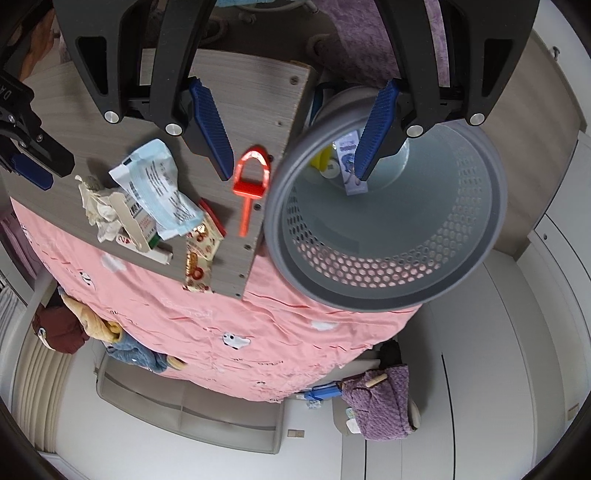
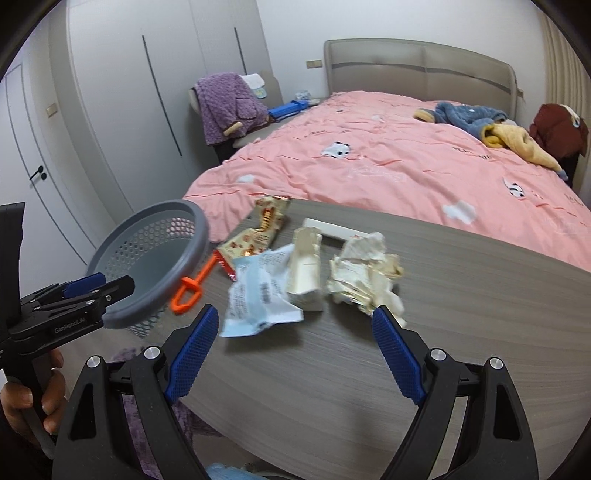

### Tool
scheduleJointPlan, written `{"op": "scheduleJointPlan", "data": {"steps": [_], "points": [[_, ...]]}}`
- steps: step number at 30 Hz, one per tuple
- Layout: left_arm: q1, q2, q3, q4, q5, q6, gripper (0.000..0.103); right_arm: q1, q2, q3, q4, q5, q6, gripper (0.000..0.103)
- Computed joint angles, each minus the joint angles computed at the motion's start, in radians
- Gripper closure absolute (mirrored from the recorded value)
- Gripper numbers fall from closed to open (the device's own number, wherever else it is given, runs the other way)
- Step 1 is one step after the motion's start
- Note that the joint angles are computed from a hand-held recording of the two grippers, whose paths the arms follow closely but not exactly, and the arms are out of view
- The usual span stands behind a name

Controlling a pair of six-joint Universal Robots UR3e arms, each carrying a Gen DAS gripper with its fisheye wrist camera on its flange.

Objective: Collect trash
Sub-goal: 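Grasp the crumpled white paper with the right tool while the left tool approaches the orange scraper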

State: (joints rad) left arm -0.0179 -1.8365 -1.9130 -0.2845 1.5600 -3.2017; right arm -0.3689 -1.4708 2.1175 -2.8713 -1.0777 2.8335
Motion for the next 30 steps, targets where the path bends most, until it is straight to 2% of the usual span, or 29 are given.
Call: {"op": "scheduleJointPlan", "data": {"steps": [5,15,30], "points": [[-0.031,-0.049,0.047,-0.017,0.019,-0.006,0.038,-0.033,0.033,0.004,-0.029,-0.018,-0.002,0.020],[-0.027,-0.087,0.076,-0.029,0.032,-0.015,0.038,-0.014,0.185,-0.132,-0.051,-0.079,0.022,0.020],[-0.027,-0.103,0.092,-0.038,0.032,-0.019,0.038,0.057,0.394,-0.414,0.075,-0.174,0.085,0.021]]}}
